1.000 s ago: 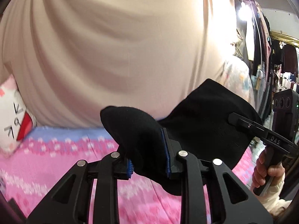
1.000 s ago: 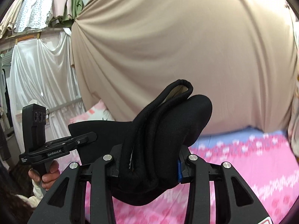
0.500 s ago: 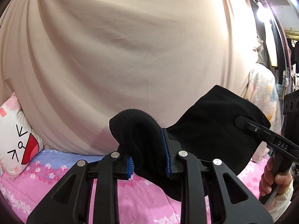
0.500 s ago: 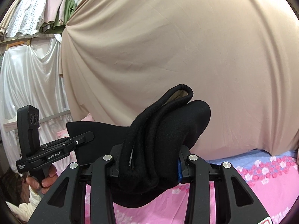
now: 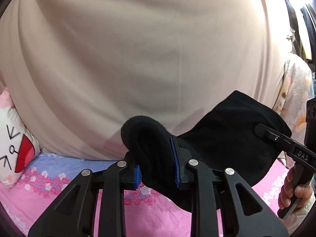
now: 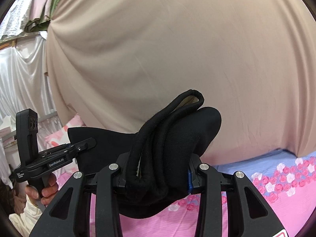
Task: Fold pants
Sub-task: 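Lift the trouser edge with the right gripper and fold it over, then lay the folded trousers down and open the right gripper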
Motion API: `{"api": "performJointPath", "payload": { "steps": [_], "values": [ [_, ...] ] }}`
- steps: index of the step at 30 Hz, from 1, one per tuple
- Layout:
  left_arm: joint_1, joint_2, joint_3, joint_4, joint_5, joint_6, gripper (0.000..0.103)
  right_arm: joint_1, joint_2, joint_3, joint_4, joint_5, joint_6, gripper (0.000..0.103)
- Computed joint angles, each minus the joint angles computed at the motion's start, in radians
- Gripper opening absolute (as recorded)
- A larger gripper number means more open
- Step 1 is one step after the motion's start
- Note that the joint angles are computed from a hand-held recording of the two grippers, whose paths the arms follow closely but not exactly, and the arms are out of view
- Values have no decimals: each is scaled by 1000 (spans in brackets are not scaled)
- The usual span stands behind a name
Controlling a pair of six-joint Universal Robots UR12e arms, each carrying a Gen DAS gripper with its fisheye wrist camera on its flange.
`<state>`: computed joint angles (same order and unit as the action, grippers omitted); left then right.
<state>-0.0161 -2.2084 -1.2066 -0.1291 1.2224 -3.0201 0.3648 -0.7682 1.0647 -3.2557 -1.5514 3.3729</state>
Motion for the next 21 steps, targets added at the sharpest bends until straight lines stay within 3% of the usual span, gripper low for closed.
{"api": "performJointPath", "payload": {
  "steps": [6, 14, 16, 20, 21],
  "values": [
    [-10, -75, 48, 13, 15, 17, 24, -23, 50, -42, 46, 6, 52, 38],
    [-12, -144, 97, -160, 15, 11, 24, -50, 104, -57, 171, 29, 139, 38],
    [-9, -142, 71, -142, 13, 15, 25, -53, 114, -60, 202, 37, 152, 38],
    [-15, -117, 21, -188, 48, 78, 34, -71, 100, -9, 232, 97, 237, 44],
    [-20, -113, 14, -216, 63, 87, 45, -75, 94, 3, 242, 110, 252, 48]
  ]
}}
